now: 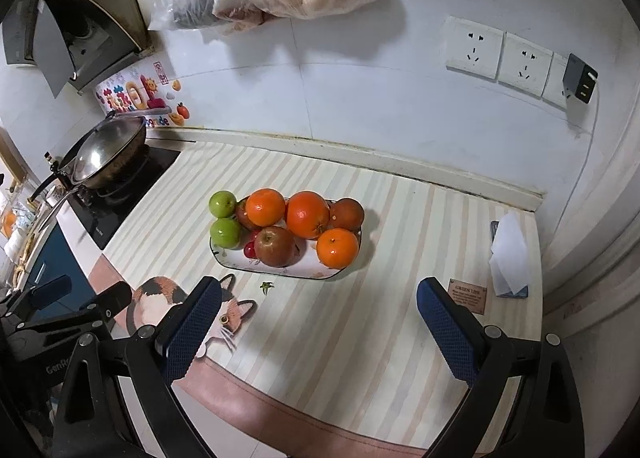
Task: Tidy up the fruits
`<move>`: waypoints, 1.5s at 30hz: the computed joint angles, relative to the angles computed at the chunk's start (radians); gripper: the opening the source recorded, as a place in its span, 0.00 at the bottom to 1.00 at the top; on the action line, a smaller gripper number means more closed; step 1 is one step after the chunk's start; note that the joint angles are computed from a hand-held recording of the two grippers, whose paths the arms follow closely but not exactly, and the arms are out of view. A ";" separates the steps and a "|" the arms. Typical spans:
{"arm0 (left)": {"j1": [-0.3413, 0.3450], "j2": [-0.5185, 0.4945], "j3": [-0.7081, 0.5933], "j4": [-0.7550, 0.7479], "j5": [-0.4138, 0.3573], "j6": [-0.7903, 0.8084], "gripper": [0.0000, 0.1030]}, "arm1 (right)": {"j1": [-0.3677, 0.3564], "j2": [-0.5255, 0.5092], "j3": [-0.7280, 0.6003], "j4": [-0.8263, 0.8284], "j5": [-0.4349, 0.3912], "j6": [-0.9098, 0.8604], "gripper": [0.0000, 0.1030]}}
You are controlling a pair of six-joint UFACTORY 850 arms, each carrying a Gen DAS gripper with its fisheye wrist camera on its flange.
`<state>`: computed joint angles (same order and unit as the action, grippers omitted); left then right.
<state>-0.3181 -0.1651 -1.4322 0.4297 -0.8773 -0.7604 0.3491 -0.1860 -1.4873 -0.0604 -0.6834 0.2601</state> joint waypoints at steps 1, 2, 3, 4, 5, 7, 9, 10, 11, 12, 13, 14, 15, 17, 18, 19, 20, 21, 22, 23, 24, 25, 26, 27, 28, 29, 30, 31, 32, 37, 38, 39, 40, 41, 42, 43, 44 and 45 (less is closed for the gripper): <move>0.000 -0.004 -0.004 0.000 0.000 0.001 0.91 | -0.002 -0.011 -0.005 0.004 -0.001 -0.003 0.97; 0.001 -0.008 -0.007 0.000 -0.001 0.003 0.92 | -0.004 -0.014 -0.004 0.010 0.000 -0.005 0.97; 0.001 -0.008 -0.007 -0.003 -0.001 0.004 0.91 | -0.005 -0.019 -0.006 0.015 -0.001 -0.008 0.97; 0.002 -0.010 -0.011 -0.009 0.000 0.008 0.91 | -0.006 -0.024 -0.008 0.014 -0.002 -0.009 0.97; 0.002 -0.011 -0.013 -0.010 0.002 0.011 0.91 | -0.005 -0.024 -0.005 0.015 -0.002 -0.009 0.97; 0.001 -0.014 -0.017 -0.004 0.003 0.013 0.91 | -0.006 -0.024 -0.001 0.023 0.000 -0.012 0.97; 0.002 -0.014 -0.020 -0.006 0.006 0.019 0.91 | -0.006 -0.025 0.002 0.027 0.002 -0.013 0.97; 0.003 -0.015 -0.021 -0.007 0.007 0.020 0.91 | -0.007 -0.027 0.003 0.036 0.004 -0.017 0.97; 0.003 -0.015 -0.021 -0.007 0.009 0.022 0.91 | -0.008 -0.027 0.004 0.043 0.004 -0.020 0.97; 0.003 -0.016 -0.023 -0.006 0.008 0.024 0.92 | -0.007 -0.026 0.006 0.046 0.003 -0.020 0.97; 0.004 -0.017 -0.024 -0.008 0.007 0.025 0.92 | -0.007 -0.027 0.007 0.050 0.005 -0.021 0.97; 0.004 -0.015 -0.024 -0.012 0.009 0.025 0.92 | -0.007 -0.025 0.009 0.055 0.005 -0.023 0.97; 0.003 -0.015 -0.023 -0.007 0.011 0.022 0.92 | -0.006 -0.025 0.010 0.055 0.007 -0.022 0.97; 0.005 -0.016 -0.026 -0.008 0.012 0.026 0.91 | -0.006 -0.023 0.013 0.057 0.010 -0.021 0.97; 0.006 -0.017 -0.027 -0.011 0.015 0.031 0.91 | -0.007 -0.024 0.013 0.060 0.011 -0.020 0.97; 0.007 -0.018 -0.027 -0.008 0.013 0.031 0.91 | -0.007 -0.024 0.014 0.062 0.012 -0.021 0.97; 0.008 -0.017 -0.027 -0.009 0.015 0.035 0.91 | -0.008 -0.024 0.013 0.064 0.012 -0.021 0.97; 0.009 -0.016 -0.026 -0.012 0.017 0.038 0.92 | -0.009 -0.023 0.013 0.064 0.014 -0.019 0.97; 0.008 -0.018 -0.027 -0.012 0.015 0.035 0.92 | -0.009 -0.023 0.013 0.062 0.015 -0.016 0.97; 0.008 -0.018 -0.028 -0.010 0.013 0.033 0.92 | -0.009 -0.022 0.014 0.062 0.016 -0.017 0.97; 0.008 -0.018 -0.028 -0.012 0.014 0.033 0.91 | -0.009 -0.022 0.015 0.063 0.017 -0.016 0.97; 0.009 -0.017 -0.027 -0.017 0.016 0.037 0.91 | -0.009 -0.021 0.015 0.064 0.018 -0.015 0.97; 0.010 -0.017 -0.027 -0.022 0.017 0.039 0.91 | -0.008 -0.021 0.015 0.062 0.017 -0.014 0.97; 0.011 -0.015 -0.026 -0.023 0.020 0.040 0.92 | -0.008 -0.020 0.015 0.062 0.017 -0.011 0.97; 0.010 -0.014 -0.025 -0.019 0.021 0.039 0.92 | -0.009 -0.020 0.015 0.066 0.016 -0.013 0.97; 0.011 -0.016 -0.024 -0.017 0.021 0.042 0.92 | -0.009 -0.021 0.014 0.068 0.016 -0.016 0.97; 0.012 -0.016 -0.024 -0.020 0.023 0.045 0.92 | -0.008 -0.020 0.015 0.066 0.017 -0.015 0.97; 0.012 -0.016 -0.023 -0.021 0.023 0.047 0.92 | -0.008 -0.020 0.015 0.066 0.017 -0.015 0.97; 0.011 -0.016 -0.025 -0.018 0.020 0.043 0.91 | -0.009 -0.021 0.014 0.068 0.016 -0.016 0.97; 0.010 -0.016 -0.025 -0.021 0.020 0.044 0.91 | -0.008 -0.020 0.015 0.067 0.018 -0.014 0.97; 0.010 -0.016 -0.024 -0.023 0.021 0.046 0.92 | -0.008 -0.019 0.016 0.068 0.018 -0.015 0.97; 0.010 -0.016 -0.024 -0.023 0.022 0.044 0.92 | -0.008 -0.018 0.017 0.069 0.019 -0.013 0.97; 0.009 -0.016 -0.024 -0.019 0.021 0.041 0.91 | -0.007 -0.017 0.018 0.068 0.019 -0.012 0.97; 0.008 -0.016 -0.023 -0.017 0.022 0.040 0.92 | -0.007 -0.016 0.019 0.069 0.020 -0.012 0.97; 0.008 -0.016 -0.023 -0.017 0.021 0.039 0.92 | -0.008 -0.015 0.020 0.070 0.020 -0.013 0.97; 0.007 -0.014 -0.021 -0.015 0.022 0.036 0.92 | -0.008 -0.015 0.020 0.070 0.020 -0.013 0.97; 0.005 -0.013 -0.018 -0.011 0.024 0.031 0.91 | -0.009 -0.014 0.021 0.074 0.021 -0.015 0.97; 0.004 -0.011 -0.016 -0.008 0.025 0.028 0.91 | -0.009 -0.013 0.022 0.076 0.021 -0.016 0.97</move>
<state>-0.3142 -0.1758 -1.4485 0.4213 -0.8527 -0.7328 0.3406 -0.1991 -1.4655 0.0157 -0.6620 0.2438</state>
